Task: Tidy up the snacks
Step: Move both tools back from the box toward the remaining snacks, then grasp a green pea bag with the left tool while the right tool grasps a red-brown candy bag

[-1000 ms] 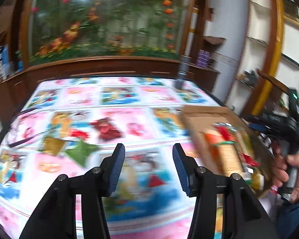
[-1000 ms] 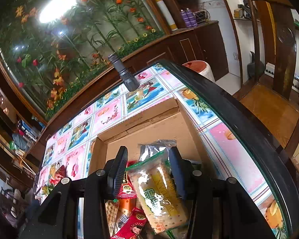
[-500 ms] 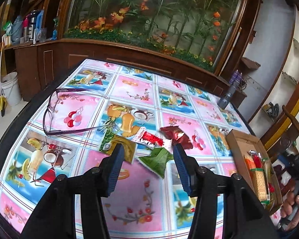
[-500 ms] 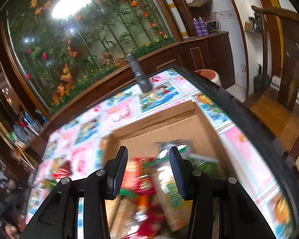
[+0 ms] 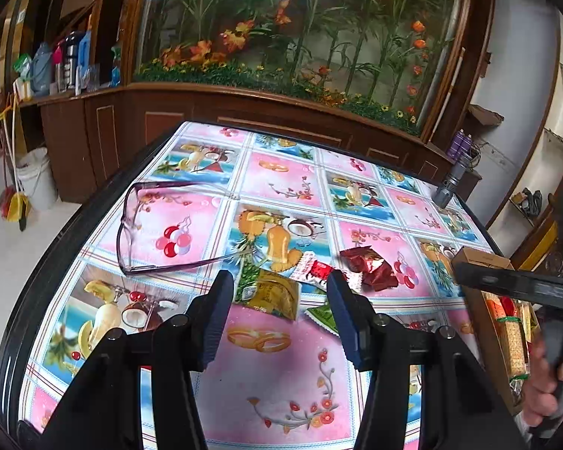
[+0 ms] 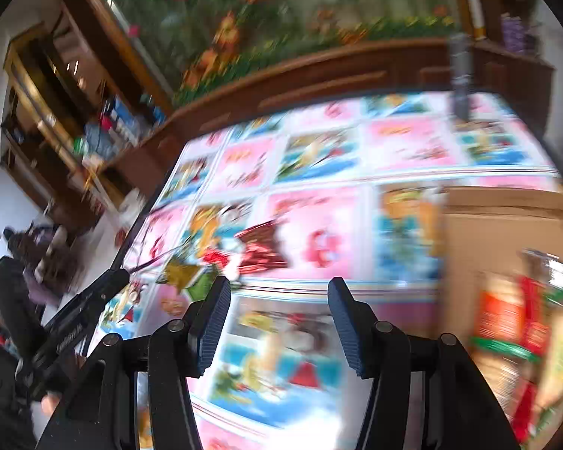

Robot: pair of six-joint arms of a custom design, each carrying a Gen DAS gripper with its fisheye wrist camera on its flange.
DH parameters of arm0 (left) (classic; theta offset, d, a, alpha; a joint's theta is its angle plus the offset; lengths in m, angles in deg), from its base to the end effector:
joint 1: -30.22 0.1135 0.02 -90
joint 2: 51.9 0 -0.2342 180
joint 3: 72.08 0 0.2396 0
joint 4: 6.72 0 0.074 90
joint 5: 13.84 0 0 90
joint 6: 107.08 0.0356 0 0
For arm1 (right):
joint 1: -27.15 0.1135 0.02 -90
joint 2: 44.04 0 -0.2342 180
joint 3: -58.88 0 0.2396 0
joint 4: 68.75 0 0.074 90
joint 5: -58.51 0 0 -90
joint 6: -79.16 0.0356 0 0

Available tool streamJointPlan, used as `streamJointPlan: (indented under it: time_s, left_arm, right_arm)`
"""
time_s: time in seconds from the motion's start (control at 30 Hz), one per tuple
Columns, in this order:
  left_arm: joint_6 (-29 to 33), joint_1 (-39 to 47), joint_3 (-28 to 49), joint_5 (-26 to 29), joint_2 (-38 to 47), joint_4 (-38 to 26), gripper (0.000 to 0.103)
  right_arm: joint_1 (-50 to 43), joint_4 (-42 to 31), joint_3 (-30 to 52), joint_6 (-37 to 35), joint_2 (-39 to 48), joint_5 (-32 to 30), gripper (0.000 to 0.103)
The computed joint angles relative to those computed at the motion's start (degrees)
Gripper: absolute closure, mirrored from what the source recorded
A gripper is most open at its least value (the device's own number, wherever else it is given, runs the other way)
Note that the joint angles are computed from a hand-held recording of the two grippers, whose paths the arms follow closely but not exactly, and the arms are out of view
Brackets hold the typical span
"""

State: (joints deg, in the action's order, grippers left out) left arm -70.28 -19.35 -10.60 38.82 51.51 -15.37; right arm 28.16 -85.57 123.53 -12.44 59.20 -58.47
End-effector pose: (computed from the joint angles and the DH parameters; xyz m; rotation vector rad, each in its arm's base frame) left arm 0.2224 -0.2277 0.1022 -0.3390 2.2107 -0.1533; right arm 0.3206 0.0218 0.1050 -0.2413 2.4717 0.5901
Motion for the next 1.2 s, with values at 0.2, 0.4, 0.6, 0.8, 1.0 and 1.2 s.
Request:
streamJointPlan:
  time_s: [0.2,0.4,0.6,0.8,1.0,1.2]
  left_arm:
    - [-1.67,0.95,-0.74,0.46,-0.17,-0.38,0.052]
    - [-2.31,1.48,-1.83,1.23,-1.22,0.27,0.052]
    - [-2.77,2.66,-3.59,3.53,-2.3,2.0,0.052]
    - [-1.74,2.51,-3.83,4.32,-2.73,1.94,0.052]
    - [1.19,2.22,-5.36,8.93,-4.02,4.31,0.052]
    - [5.49,1.03,0.75,16.28,2.47,1.83,0.041]
  right_arm:
    - [9.01,-2.67,15.18,1.18,14.48,12.04,0.045]
    - [11.52,-6.59,25.51,1.59,23.91,15.56,0.045]
    - [14.26,-4.52,24.14,0.45,25.13,17.91,0.068]
    - [15.2,0.63,9.49,-1.41,16.97,9.15,0.069]
    - [9.08,14.83,-11.64,0.85,2.26,7.57,0.07]
    - [0.53,23.6,-17.5,-0.8,1.8,-0.92,0.07]
